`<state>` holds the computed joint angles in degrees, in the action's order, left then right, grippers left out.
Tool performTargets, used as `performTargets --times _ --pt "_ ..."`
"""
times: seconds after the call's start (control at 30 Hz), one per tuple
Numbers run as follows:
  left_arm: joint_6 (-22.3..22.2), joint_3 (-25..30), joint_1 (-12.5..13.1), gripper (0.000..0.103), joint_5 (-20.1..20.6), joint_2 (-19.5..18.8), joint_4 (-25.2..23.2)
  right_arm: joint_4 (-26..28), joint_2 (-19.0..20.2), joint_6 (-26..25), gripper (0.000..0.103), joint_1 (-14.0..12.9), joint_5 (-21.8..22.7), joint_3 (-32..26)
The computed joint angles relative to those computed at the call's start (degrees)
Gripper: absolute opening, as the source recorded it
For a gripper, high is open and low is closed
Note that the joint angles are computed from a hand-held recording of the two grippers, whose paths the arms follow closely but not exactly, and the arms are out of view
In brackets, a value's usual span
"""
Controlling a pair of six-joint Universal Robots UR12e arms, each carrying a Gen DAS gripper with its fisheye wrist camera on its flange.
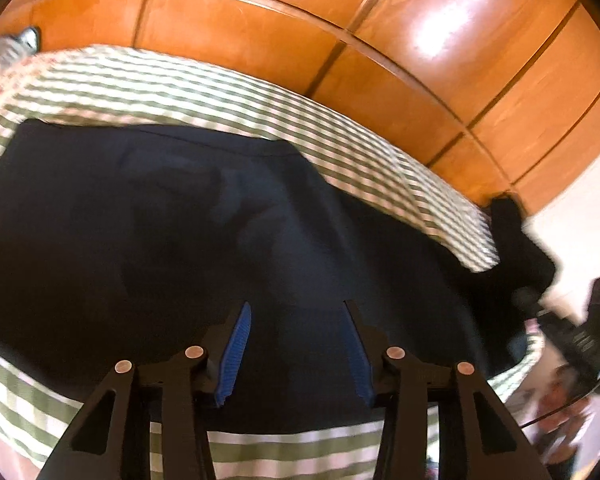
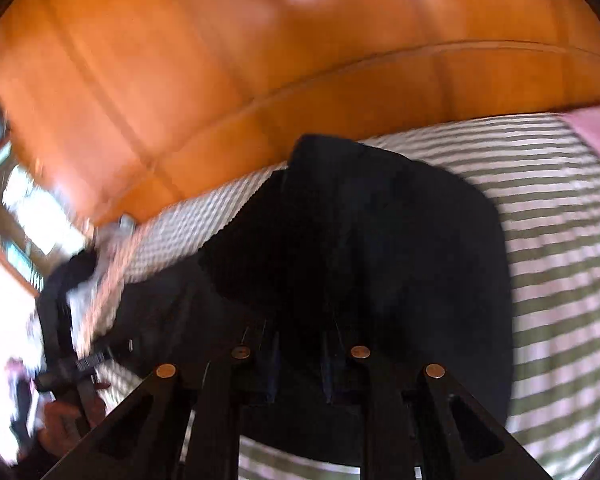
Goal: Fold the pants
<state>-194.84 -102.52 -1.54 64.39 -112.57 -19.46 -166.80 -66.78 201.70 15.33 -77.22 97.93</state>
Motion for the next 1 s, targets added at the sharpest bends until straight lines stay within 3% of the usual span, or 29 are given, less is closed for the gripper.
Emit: performTargets --times 0.1,0.2,0.23,0.3,0.37,0.4,0.43,0.47,0.57,0.77,0.87,0.9,1.0 --pt "-1.15 0.69 0.57 0.047 -4.41 -0.57 -0.51 3.72 2.49 -4.18 0.016 1.80 2.52 -2.81" --pt "-2.12 1.90 0.93 0.051 -9.13 -1.51 -1.01 7.31 4.10 -8.85 0.021 4.02 1.07 -4.77" --pt "-2.64 2.25 0.95 0.058 -10.37 -1.79 -1.26 8.18 4.44 -9.91 0.024 4.46 0.42 -5.08" --pt "-3.23 3.46 0.97 0.073 -12.84 -2.57 -3.05 9.03 4.70 -11.46 0.034 4.90 0.56 -5.07" --pt "-4.34 4.65 1.05 0.074 -15.97 -3.66 -4.60 8.56 4.26 -12.11 0.046 4.69 2.65 -4.17" --pt "-5.36 5.46 1.06 0.074 -17.60 -4.35 -6.07 7.70 3.67 -12.15 0.051 4.07 5.71 -3.17" --pt "-6.14 6.17 1.03 0.074 -18.94 -4.99 -7.02 6.78 3.60 -11.88 0.061 3.81 7.25 -2.75" --pt "-7.07 6.20 1.04 0.074 -19.95 -5.40 -6.59 5.45 3.00 -11.56 0.063 3.57 8.06 -1.76" --pt "-8.40 7.10 0.55 0.075 -20.01 -6.40 -5.98 3.23 0.32 -10.22 0.063 2.38 9.21 1.79" --pt "-1.21 11.33 -1.49 0.078 -17.55 -7.62 -16.33 1.74 -5.23 -3.03 0.063 0.00 5.15 8.93" --pt "0.25 13.07 -2.43 0.073 -16.59 -8.39 -20.32 2.13 -7.75 0.94 0.063 -0.78 0.76 12.13" --pt "1.37 13.70 -2.79 0.066 -16.06 -8.57 -21.39 3.02 -8.29 2.09 0.063 -0.81 -1.39 12.91" --pt "3.96 14.98 -3.24 0.019 -16.13 -9.08 -22.91 5.09 -9.04 5.70 0.062 -0.96 -5.23 14.49"
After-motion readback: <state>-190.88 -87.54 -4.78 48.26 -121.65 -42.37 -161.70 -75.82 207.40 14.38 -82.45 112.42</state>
